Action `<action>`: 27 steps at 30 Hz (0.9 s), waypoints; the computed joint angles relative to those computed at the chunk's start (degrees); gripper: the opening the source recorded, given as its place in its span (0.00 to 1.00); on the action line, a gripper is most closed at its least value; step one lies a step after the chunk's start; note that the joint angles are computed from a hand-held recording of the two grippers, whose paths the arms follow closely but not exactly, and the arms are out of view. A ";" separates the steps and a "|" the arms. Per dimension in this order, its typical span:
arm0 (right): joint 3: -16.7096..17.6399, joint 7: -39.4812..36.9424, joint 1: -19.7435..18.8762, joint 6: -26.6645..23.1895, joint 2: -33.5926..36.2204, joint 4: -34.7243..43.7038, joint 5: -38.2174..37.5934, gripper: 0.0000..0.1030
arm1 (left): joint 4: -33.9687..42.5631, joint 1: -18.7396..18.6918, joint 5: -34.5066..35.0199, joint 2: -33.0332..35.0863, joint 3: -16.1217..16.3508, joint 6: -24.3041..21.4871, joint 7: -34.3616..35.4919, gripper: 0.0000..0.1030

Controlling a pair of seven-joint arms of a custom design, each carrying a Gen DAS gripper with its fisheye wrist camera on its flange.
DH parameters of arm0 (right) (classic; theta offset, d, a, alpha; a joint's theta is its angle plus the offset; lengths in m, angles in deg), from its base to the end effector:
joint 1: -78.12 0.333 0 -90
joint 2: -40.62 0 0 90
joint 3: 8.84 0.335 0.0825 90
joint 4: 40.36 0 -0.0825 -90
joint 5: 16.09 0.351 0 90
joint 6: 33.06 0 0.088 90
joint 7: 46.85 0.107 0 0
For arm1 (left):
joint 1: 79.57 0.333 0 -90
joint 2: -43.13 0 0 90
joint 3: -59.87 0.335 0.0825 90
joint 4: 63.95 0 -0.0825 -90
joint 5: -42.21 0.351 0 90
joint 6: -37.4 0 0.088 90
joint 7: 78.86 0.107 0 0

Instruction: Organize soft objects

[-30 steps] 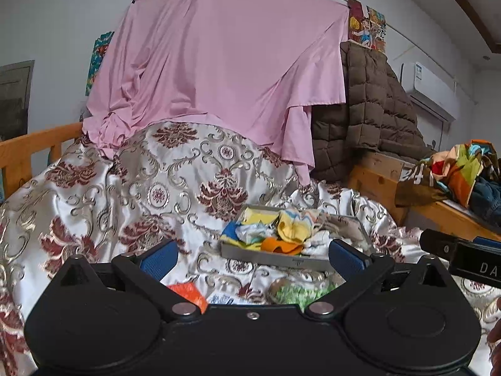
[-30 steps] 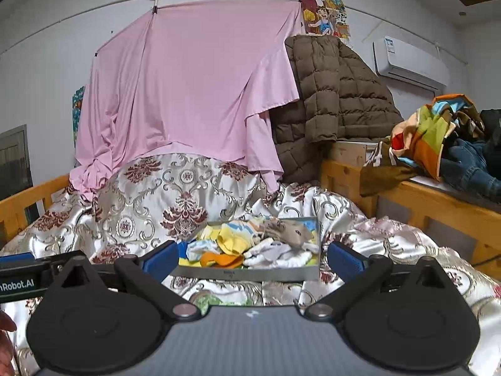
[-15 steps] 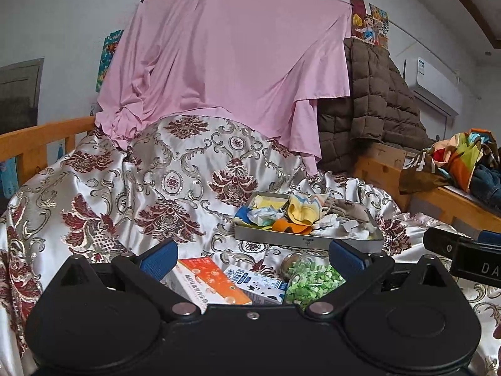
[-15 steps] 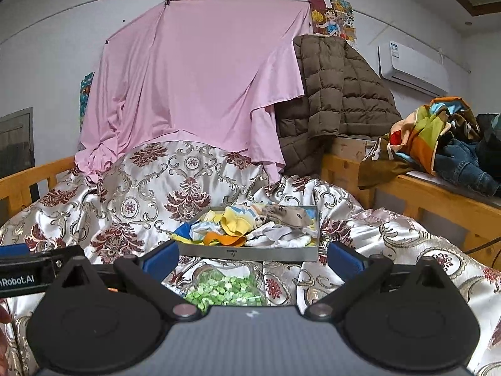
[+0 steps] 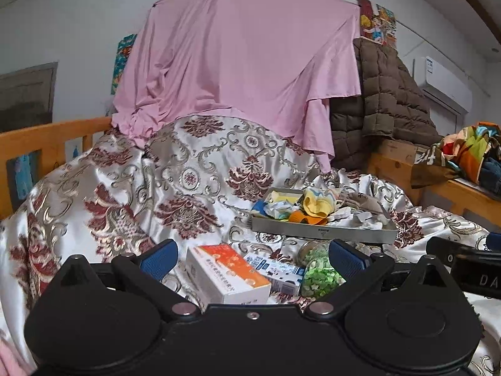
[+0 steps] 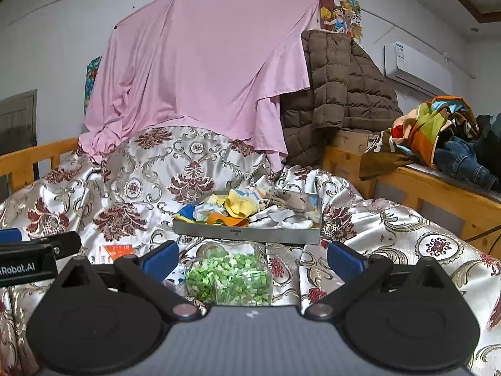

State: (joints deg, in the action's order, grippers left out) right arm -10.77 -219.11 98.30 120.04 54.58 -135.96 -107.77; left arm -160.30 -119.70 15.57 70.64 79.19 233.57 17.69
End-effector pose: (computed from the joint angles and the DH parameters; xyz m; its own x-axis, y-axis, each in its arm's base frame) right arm 0.6036 0.2332 0.5522 -0.1571 -0.9861 0.0548 -0.2874 -0.0074 -0.9578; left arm 0.6378 -0.2453 0.5278 -0.1793 -0.9752 0.1295 -0.3039 -0.0703 -0.9501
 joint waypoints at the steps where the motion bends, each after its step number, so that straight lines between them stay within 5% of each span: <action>1: 0.02 0.19 0.07 -0.03 -0.06 -0.16 -0.18 1.00 | -0.36 -0.18 -0.38 -0.12 0.14 0.10 -0.17 0.99; 9: 0.56 0.27 0.41 -0.94 -0.50 -1.60 0.68 1.00 | -1.96 -3.70 -3.87 -0.32 3.79 0.43 0.65 0.99; 16: 0.61 -1.16 0.34 -1.71 -0.98 -2.74 3.65 1.00 | -2.78 -9.17 -6.92 0.21 10.34 -1.56 0.47 0.99; 27: -0.15 -5.37 0.65 -1.44 -0.09 -2.99 9.53 1.00 | -2.96 -15.89 -1.81 2.33 20.11 -7.38 -7.03 0.99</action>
